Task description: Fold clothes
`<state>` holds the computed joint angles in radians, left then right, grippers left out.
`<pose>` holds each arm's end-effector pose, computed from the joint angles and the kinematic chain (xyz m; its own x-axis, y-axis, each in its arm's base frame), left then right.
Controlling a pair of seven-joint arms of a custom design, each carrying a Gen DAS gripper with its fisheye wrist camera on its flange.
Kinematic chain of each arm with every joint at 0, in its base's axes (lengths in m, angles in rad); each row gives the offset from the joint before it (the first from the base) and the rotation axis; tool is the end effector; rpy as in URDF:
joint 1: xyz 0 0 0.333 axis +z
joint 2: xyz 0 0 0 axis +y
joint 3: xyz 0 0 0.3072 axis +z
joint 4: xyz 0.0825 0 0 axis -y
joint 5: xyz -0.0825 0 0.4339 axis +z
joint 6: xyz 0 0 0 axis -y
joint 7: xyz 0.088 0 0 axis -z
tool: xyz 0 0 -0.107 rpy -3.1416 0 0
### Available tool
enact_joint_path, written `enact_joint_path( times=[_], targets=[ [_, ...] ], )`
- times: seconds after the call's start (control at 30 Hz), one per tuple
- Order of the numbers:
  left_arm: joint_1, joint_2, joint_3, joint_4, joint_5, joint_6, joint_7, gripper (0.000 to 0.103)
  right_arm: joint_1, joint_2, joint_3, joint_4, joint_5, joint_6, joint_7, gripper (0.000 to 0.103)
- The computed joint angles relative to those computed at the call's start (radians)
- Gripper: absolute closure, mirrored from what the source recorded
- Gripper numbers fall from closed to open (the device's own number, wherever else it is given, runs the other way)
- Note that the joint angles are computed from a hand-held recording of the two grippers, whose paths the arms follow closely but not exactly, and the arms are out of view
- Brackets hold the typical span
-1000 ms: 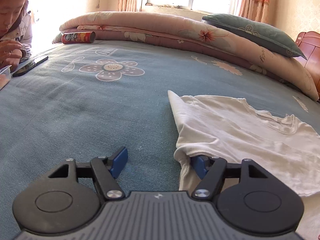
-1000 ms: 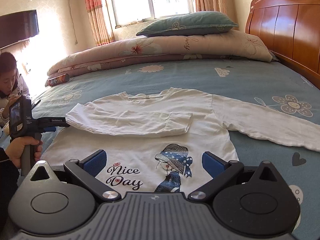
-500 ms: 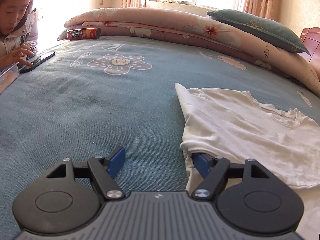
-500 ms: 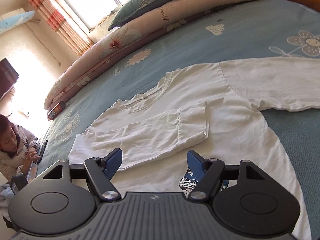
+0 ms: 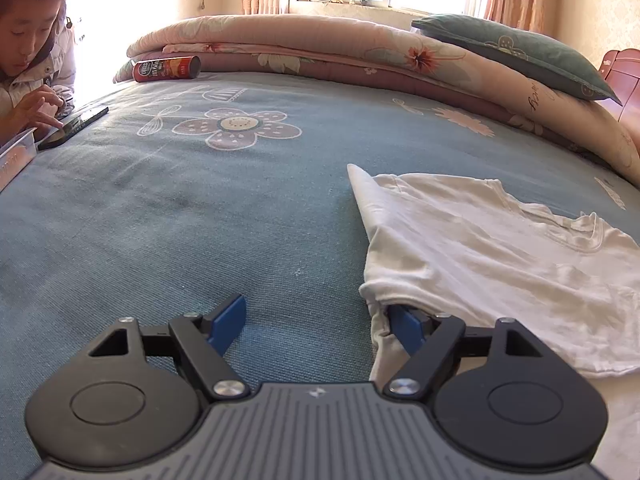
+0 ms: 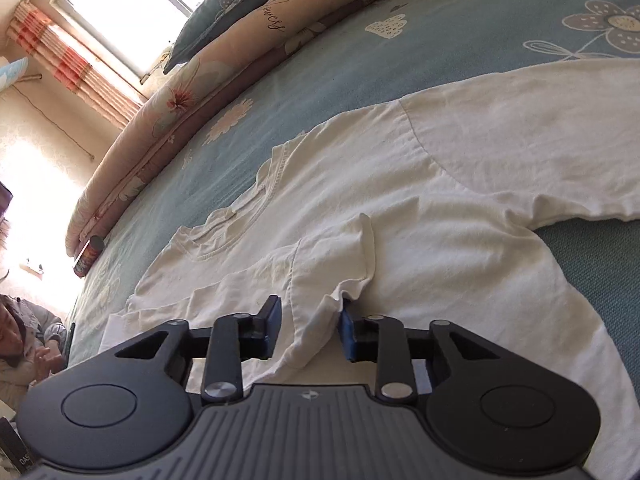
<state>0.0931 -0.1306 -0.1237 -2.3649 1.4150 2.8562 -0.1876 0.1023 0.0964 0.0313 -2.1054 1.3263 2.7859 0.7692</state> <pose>0.5382 -0.0702 0.3728 0.3947 -0.9157 0.0751 -0.5492 -0.3006 -0.7798 0.6232 0.0393 0.3729 0.0101 -0.8261 -0.5634 -0.7550 0.3631 -0.5460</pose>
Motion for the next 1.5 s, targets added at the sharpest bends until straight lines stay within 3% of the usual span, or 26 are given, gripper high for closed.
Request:
enact_joint_path(
  times=[0.17, 0.43, 0.6, 0.67, 0.8, 0.9, 1.03, 1.07, 1.17, 1.27, 1.37, 1.5],
  targets=[
    [0.004, -0.004, 0.004, -0.004, -0.011, 0.018, 0.003, 0.024, 0.009, -0.011, 0.007, 0.013, -0.022, 0.053, -0.083, 0.09],
    [0.011, -0.016, 0.006, -0.015, -0.069, 0.04, 0.043, 0.024, 0.041, -0.062, 0.007, 0.025, 0.077, 0.133, -0.327, 0.091],
    [0.028, -0.022, 0.007, -0.025, -0.111, 0.086, 0.069, 0.021, 0.041, -0.019, -0.015, 0.005, -0.184, 0.162, -0.067, 0.09],
    [0.03, -0.023, 0.003, -0.027, -0.133, 0.086, 0.097, 0.021, 0.048, 0.006, -0.05, -0.007, -0.423, 0.125, 0.157, 0.08],
    [0.044, -0.041, 0.002, -0.041, -0.169, 0.114, 0.118, 0.021, 0.027, -0.023, -0.015, -0.057, -0.502, 0.216, 0.205, 0.075],
    [0.079, -0.079, -0.016, -0.057, -0.103, 0.142, 0.037, 0.021, 0.018, -0.049, 0.016, -0.047, -0.394, 0.232, 0.056, 0.075],
    [0.122, -0.12, -0.028, -0.06, 0.071, 0.168, -0.154, 0.015, 0.047, -0.068, 0.031, 0.006, -0.254, 0.154, -0.167, 0.075],
    [0.119, -0.118, -0.017, -0.061, 0.064, 0.172, -0.151, 0.015, 0.058, -0.067, 0.033, 0.021, -0.249, 0.117, -0.191, 0.075],
    [0.103, -0.103, 0.014, -0.076, -0.081, 0.183, -0.019, 0.015, 0.095, -0.041, 0.045, 0.077, -0.28, 0.03, -0.219, 0.076],
    [0.071, -0.084, 0.043, -0.089, -0.267, 0.214, 0.236, 0.015, 0.134, 0.001, 0.071, 0.128, -0.341, 0.01, -0.233, 0.076],
    [0.082, -0.074, 0.003, -0.082, -0.274, 0.211, 0.339, 0.015, 0.164, 0.04, 0.086, 0.162, -0.449, 0.033, -0.232, 0.076],
    [0.088, -0.04, -0.035, -0.059, -0.29, 0.188, 0.409, 0.015, 0.157, 0.076, 0.059, 0.182, -0.595, 0.064, -0.105, 0.075]
  ],
)
